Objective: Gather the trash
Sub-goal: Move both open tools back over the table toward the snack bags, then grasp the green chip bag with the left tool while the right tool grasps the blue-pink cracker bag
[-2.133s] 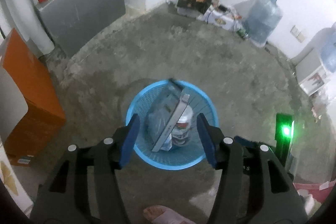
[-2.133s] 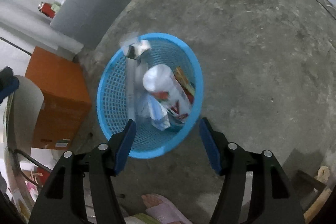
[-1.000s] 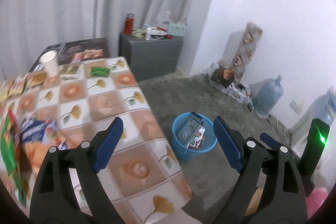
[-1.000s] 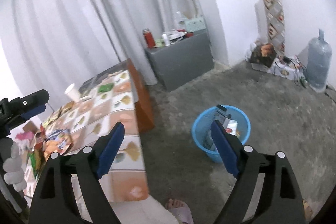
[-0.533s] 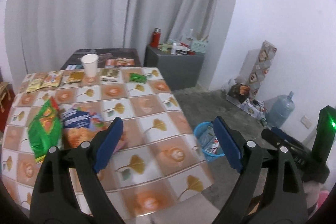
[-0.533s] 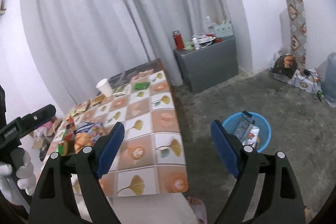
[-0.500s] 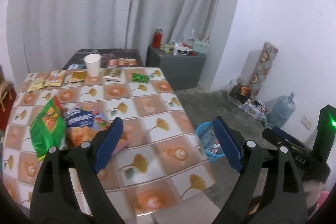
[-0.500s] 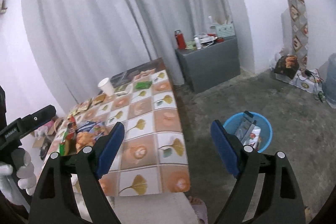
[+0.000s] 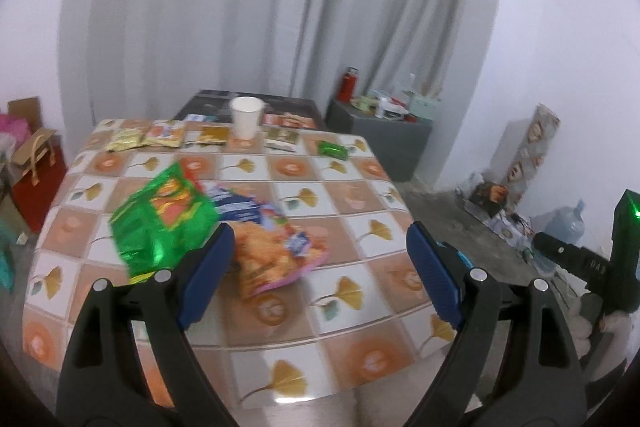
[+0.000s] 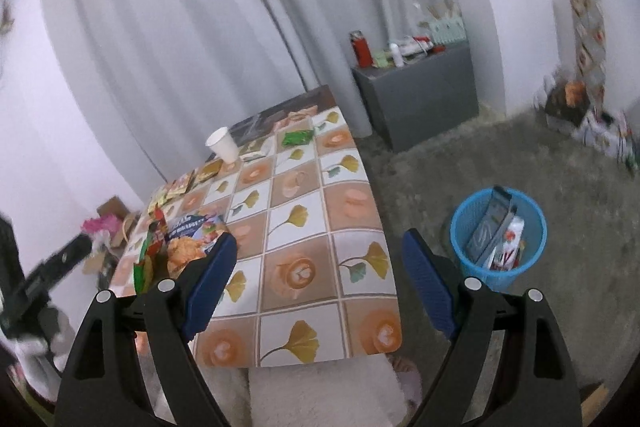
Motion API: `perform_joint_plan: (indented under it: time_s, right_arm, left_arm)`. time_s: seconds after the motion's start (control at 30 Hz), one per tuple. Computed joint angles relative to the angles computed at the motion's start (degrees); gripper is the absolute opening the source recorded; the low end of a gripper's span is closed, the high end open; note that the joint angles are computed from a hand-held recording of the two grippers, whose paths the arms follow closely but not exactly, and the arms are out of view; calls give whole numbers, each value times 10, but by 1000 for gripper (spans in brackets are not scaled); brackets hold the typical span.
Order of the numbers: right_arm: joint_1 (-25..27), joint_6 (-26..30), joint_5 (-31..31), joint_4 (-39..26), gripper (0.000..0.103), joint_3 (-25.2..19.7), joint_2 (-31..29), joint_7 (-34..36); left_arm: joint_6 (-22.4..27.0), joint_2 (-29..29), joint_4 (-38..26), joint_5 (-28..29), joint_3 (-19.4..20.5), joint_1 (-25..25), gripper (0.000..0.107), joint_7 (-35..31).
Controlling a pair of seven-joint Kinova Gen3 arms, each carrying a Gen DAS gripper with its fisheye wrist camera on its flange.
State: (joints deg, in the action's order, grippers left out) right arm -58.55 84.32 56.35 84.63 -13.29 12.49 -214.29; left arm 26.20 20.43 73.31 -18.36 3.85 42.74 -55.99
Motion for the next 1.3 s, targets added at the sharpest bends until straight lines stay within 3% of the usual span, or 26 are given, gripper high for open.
perform_joint_plan:
  time_s: [0.17, 0.43, 0.53, 0.67, 0.73, 0.87, 1.0, 1.1, 1.17, 1.23, 1.3]
  right_arm:
    - [37, -94, -22, 46, 82, 2, -19, -28]
    - [95, -243, -61, 56, 82, 13, 1, 10]
    - [102, -280, -87, 49, 82, 29, 14, 40]
    - [112, -314, -112, 42, 82, 41, 26, 74]
    - [156, -340, -110, 44, 82, 5, 31, 80]
    - [255, -402, -124, 31, 82, -72, 45, 143]
    - [361, -465, -138, 3, 82, -157, 75, 237]
    - [440, -502, -150, -41, 82, -229, 125, 307]
    - [485, -494, -158, -76, 82, -282, 162, 353]
    - [518, -473, -154, -121, 82, -335, 210, 400]
    - [541, -438, -165, -166, 82, -377, 252, 442]
  left_arm:
    - [-43, -35, 78, -45, -48, 15, 83, 70]
    - [-53, -40, 117, -65, -37, -18, 83, 94]
    - [-34, -29, 107, -114, -37, -6, 83, 110]
    - [39, 13, 60, -207, -106, 85, 83, 128]
    - [81, 41, 30, -247, -116, 109, 83, 130]
    - [127, 85, -19, -294, -81, 93, 80, 121]
    - [163, 123, -68, -290, -78, 87, 64, 83]
    - [171, 134, -87, -257, -67, 68, 49, 44]
    - [166, 136, -90, -235, -67, 57, 41, 35]
    - [162, 138, -91, -221, -70, 53, 24, 29]
    - [159, 140, -92, -210, -73, 49, 16, 24]
